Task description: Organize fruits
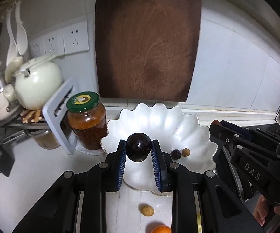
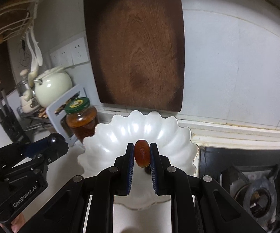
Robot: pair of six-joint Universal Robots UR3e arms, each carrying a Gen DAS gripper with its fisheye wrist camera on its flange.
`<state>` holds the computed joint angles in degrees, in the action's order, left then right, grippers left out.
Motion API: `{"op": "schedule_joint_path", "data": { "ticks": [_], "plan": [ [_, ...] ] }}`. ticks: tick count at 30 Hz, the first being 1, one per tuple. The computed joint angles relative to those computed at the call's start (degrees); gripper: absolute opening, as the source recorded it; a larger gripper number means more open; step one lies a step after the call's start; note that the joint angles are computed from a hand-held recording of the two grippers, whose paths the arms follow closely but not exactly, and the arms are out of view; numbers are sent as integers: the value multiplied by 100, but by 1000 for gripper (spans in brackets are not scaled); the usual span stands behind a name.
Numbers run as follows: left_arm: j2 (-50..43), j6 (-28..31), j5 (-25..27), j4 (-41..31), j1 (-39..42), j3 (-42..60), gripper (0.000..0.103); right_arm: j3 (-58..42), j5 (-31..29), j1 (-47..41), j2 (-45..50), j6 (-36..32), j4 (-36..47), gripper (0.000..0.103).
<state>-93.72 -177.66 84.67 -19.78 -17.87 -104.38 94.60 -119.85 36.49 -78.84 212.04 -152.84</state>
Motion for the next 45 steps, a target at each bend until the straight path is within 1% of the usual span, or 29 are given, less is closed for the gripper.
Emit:
{"op": "schedule_joint_path", "data": {
  "ticks": [8,16,21,28,31,35,39,44,45],
  "plan": [
    [-922,93,121,-395,-41,1015,26,-257,720,-611,347,-76,191,17],
    [-1738,76,231,-750,-146,1913,26,-297,1237,-1104,616,-80,155,17],
    [-2262,88,305,-1134,-218,2584,26,-487,1527,-1337,818,-215,291,17],
    [-2902,80,381,-1786,-264,3481,26,-926,1776,-1544,1197,-399,724,17],
    [-3135,91,322,-2122,-250,3840,26,-1032,1971,-1658,1303,-409,881,17],
    [-3436,177,236,-2526,-241,4276,26,-1121,2082,-1742,1414,-432,1006,17],
    [-3681,174,257,-2906,-259,4652,26,-1254,2212,-1809,1520,-438,1178,18],
    [-3793,200,294,-3092,-275,4834,27,-1337,2254,-1838,1577,-431,1326,18],
    [-3812,205,319,-3126,-286,4875,30,-1343,2258,-1841,1576,-438,1340,18]
  ]
}}
